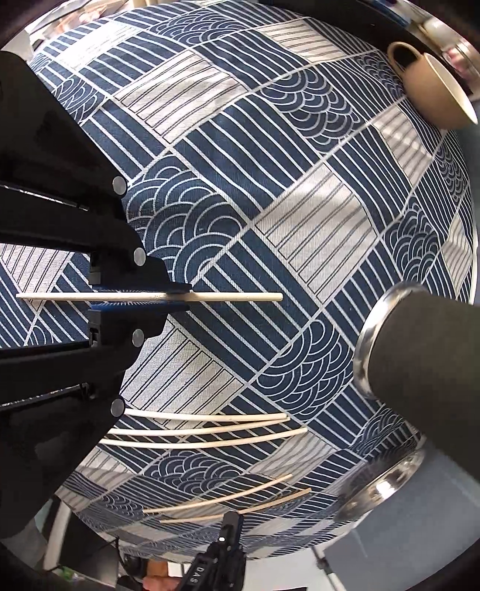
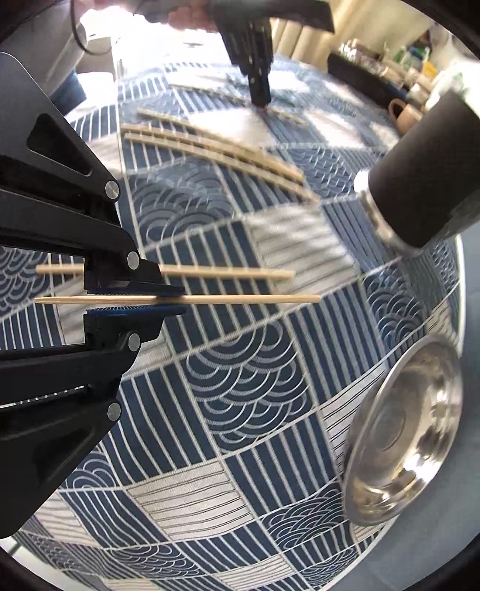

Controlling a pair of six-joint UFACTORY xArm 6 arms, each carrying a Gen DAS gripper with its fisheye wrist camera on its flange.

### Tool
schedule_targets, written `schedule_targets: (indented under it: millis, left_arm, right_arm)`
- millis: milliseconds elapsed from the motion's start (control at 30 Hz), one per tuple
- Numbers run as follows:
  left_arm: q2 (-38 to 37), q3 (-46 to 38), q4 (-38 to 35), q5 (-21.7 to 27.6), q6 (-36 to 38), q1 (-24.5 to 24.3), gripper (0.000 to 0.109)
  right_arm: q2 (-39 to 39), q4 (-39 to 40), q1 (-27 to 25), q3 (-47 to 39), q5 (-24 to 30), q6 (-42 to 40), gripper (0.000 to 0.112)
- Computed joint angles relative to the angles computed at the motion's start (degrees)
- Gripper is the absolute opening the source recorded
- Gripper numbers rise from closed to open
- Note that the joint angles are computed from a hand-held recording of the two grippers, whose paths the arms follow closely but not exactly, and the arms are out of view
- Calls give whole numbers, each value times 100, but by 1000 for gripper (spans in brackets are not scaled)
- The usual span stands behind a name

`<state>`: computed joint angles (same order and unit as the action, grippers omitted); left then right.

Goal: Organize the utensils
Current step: 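Lift both chopsticks and carry them toward the black holder, then lower both chopsticks into the black holder and open both tools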

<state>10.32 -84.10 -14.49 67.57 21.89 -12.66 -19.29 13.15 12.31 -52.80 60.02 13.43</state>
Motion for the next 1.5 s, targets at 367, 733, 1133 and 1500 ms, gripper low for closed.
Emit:
schedule_targets:
  millis: [367, 733, 1133, 1500]
  left_arm:
    - [-513, 133, 208, -768, -111, 79, 4]
    - [-321, -864, 37, -821, 36, -150, 5]
    - [363, -2527, -550, -715, 250, -289, 5]
    - [1607, -4477, -660, -899, -197, -464, 5]
  right_arm:
    - [312, 406, 258, -701, -731, -411, 4]
    - [885, 445, 429, -1738, -1144, -721, 5]
    - [1528, 400, 359, -2683, -1837, -676, 5]
    - [2360, 1094, 234, -3635, -2754, -1308, 5]
